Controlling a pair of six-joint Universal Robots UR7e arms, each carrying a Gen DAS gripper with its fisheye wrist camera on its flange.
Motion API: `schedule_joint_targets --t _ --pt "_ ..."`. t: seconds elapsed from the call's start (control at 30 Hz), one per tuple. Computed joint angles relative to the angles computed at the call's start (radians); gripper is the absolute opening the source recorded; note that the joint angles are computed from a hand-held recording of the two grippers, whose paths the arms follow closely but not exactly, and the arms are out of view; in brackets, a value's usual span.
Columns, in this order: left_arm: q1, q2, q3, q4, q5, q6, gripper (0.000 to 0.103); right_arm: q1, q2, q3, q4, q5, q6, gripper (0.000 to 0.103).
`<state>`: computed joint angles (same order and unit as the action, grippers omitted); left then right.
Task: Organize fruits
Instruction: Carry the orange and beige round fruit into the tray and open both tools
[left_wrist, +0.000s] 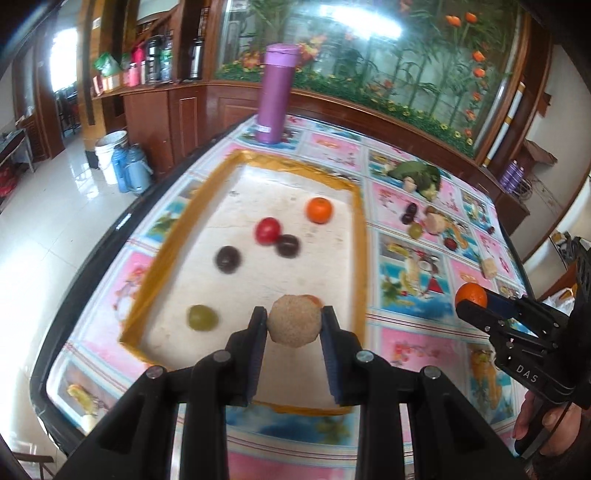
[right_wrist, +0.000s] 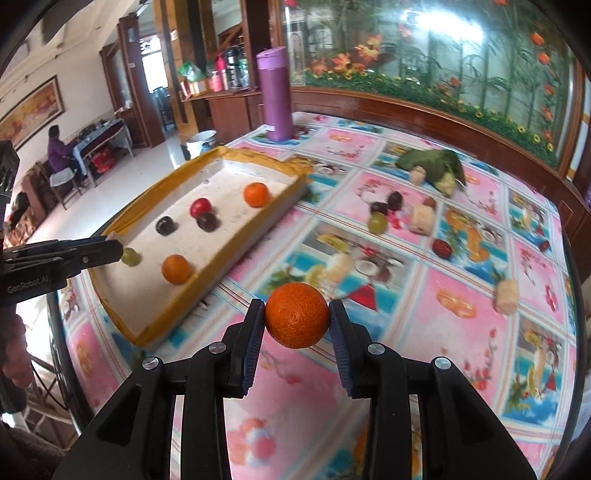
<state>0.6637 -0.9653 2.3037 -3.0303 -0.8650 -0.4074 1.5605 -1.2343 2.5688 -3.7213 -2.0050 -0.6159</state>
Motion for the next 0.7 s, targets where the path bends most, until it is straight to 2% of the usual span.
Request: schedule_joint_targets --t 0.17,0.33,0.7 --pt "0.047 -0.040 0.006 0.017 0.028 0.025 0.032 0.054 0.071 -0.076 0.049 0.001 0.014 0.034" --pt "0.088 -0.051 -0.010 0.026 0.024 0.059 0.031 0.092 0.140 -0.168 0.116 0.003 0.032 0.034" --pt "0.125 0.026 -0.081 0.029 -0.048 0.134 0.032 0.092 0.251 -0.332 0.239 -0.024 0.031 0.034"
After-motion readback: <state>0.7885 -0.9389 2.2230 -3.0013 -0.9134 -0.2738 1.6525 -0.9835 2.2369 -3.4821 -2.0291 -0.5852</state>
